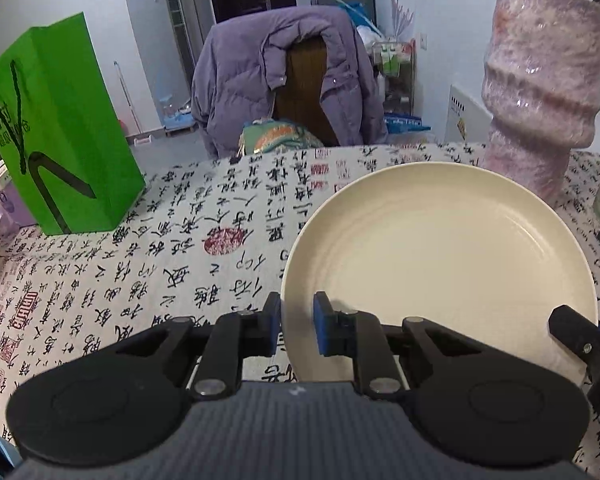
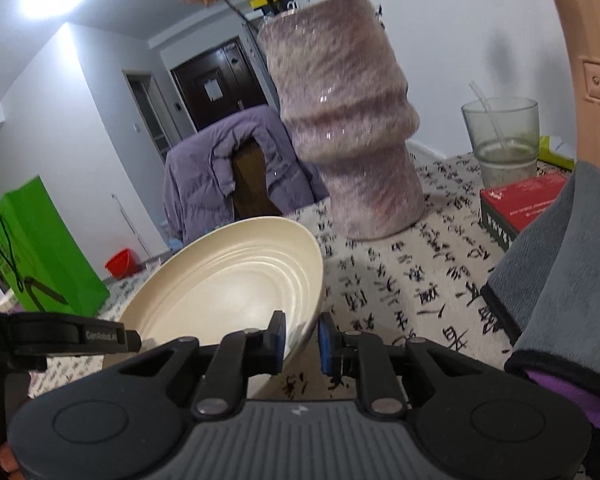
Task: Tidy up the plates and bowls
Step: 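Lift the cream plate with both grippers, tilting it off the tablecloth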
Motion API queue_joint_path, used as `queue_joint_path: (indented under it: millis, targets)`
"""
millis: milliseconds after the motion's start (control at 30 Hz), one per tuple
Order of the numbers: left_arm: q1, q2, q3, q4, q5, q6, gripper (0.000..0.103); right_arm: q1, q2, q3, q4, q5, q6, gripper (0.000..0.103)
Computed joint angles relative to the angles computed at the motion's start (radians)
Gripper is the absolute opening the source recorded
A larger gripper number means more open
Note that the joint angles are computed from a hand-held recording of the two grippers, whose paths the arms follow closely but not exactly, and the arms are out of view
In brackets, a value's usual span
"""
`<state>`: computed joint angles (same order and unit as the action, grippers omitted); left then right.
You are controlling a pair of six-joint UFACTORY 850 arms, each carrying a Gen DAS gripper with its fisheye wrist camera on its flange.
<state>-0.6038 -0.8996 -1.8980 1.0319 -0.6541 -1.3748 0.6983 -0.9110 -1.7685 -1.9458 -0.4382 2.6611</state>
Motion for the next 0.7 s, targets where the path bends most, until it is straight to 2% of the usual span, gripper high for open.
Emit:
queue_joint_path:
  millis: [433,700]
  targets:
    - [-0.007,0.113,0.133,0.177,0.015,-0.169,0.018,0.019,0.030,0.021,-0.110,-0.042,0.097,0.017]
    - [0.001,0.196,0.232,0.226,0.037,-0.204,0.018,0.043,0.033,-0.008,-0.016,-0.035,-0.015,0.017]
